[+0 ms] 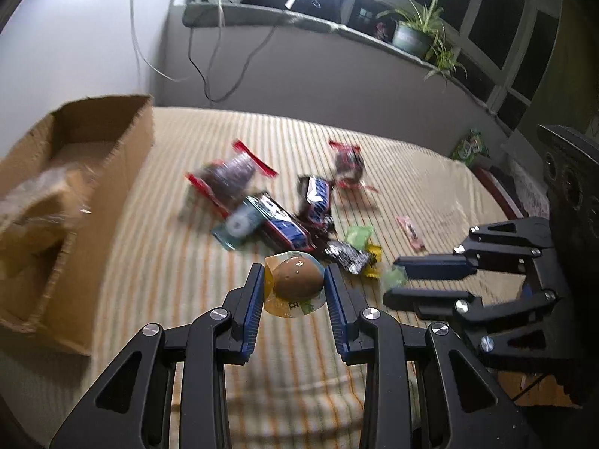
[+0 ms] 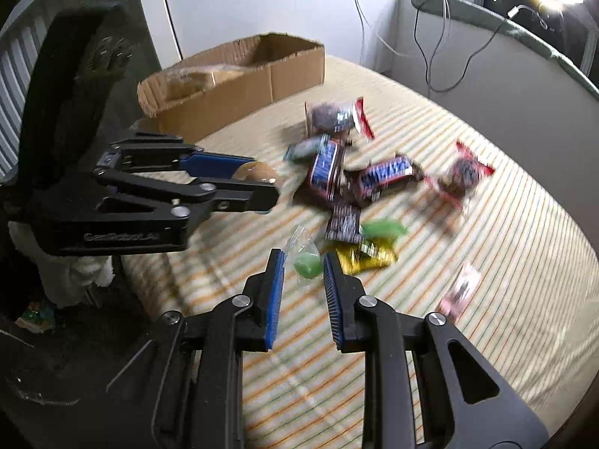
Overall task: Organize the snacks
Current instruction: 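Carry both snacks into the cardboard box and open both grippers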
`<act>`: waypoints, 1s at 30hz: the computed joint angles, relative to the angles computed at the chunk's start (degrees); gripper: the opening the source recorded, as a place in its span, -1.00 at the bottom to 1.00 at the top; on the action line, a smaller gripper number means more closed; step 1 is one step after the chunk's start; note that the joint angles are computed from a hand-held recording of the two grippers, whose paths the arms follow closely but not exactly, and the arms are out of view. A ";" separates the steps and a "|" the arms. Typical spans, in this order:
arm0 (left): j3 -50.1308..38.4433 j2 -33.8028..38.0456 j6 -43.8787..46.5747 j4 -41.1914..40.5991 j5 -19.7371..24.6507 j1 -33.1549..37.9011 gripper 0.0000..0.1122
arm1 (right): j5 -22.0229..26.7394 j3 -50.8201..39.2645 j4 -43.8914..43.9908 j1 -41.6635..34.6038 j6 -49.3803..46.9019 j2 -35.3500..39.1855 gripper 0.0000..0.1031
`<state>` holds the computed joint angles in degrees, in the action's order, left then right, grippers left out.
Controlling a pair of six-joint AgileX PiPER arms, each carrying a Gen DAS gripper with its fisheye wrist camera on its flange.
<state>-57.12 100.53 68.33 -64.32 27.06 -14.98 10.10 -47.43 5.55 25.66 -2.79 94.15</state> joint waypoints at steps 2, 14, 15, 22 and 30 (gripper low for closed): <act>0.24 -1.26 0.16 -0.26 -0.13 1.30 -0.45 | 0.94 -2.32 -2.81 0.03 1.92 0.44 -0.56; -0.34 -4.68 -0.85 -0.55 0.26 11.74 -0.45 | 8.31 -23.67 0.07 0.83 -4.88 10.07 -0.56; -0.43 -4.82 -0.97 -0.46 0.23 12.61 -0.45 | 9.08 -25.91 0.13 0.97 -5.20 11.31 -0.56; -1.76 -4.62 -2.08 0.19 -0.40 18.25 -0.45 | 14.73 -40.56 -1.61 2.37 -4.82 19.89 -0.56; -3.36 -2.83 -5.40 3.55 -3.81 21.07 -0.45 | 21.38 -56.22 -4.03 3.95 -3.01 29.33 -0.56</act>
<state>-60.48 97.70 62.93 -60.77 23.25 6.09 31.48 -103.65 1.51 29.61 -5.80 123.47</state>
